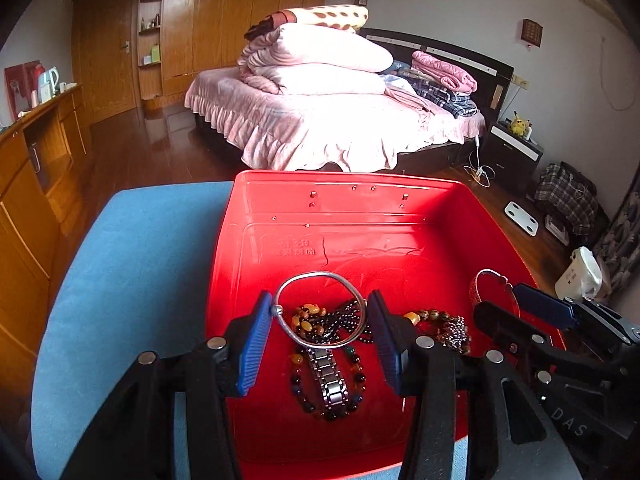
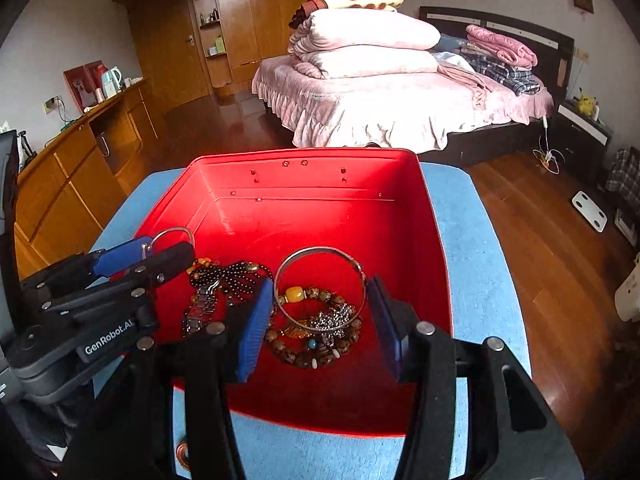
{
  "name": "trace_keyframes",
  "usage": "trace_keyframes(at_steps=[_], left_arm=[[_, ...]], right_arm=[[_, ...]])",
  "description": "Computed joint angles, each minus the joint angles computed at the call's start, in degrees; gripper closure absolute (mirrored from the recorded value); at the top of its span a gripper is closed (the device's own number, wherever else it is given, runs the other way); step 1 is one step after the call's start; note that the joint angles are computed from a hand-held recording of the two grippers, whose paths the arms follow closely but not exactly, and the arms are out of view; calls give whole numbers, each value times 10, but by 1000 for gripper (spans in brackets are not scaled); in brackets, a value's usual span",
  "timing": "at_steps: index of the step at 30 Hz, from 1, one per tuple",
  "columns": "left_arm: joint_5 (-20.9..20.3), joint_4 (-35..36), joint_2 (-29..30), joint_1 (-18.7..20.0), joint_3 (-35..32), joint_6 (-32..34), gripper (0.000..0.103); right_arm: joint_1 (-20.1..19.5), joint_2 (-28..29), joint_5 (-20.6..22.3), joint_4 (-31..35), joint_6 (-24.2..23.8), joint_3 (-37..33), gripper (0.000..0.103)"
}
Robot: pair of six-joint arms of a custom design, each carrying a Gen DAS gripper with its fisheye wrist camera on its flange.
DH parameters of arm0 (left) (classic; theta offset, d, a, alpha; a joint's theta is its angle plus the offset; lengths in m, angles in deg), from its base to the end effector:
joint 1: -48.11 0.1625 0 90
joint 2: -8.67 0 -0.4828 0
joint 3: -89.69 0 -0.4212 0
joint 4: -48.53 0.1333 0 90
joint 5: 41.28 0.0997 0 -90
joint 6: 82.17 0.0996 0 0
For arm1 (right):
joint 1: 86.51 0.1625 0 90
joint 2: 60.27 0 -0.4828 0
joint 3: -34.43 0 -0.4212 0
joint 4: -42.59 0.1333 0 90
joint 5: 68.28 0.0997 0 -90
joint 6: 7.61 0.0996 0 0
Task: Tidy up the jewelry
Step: 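Carry both bangles into the red tin and open both tools, then withdraw both tools from the tin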
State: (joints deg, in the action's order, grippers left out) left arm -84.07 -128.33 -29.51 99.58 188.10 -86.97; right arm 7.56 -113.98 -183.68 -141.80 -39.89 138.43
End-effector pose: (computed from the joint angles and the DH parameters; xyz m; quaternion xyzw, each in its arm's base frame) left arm -0.2796 -0.6825 0.0795 0.1704 0.8801 -0.3400 0.2842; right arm 0.1393 -0.6809 0.2324 0.2036 -0.8848 0.3055 0.2869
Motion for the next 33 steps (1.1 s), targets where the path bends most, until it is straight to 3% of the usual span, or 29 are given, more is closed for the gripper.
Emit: trace_keyframes(at_steps=[4,7,15,25,33], left_arm=[[2,9,4,4,-5,-2,54],[-1,13,3,8,-7,-5,54],[20,-54,-11,-7,25,21,37],[61,-151,-51,-46,129,23,24],[82,-140,-91,-71,218,-47,21]], right_arm=[[-3,5,2,0,2,-6,55],[-4,5,4,-20,0,0,46],[-9,-12,22,-59,-8,23,46],[-15,-52,42,-130,-13,104,44],[-24,-91,43,-164,-4,192,43]])
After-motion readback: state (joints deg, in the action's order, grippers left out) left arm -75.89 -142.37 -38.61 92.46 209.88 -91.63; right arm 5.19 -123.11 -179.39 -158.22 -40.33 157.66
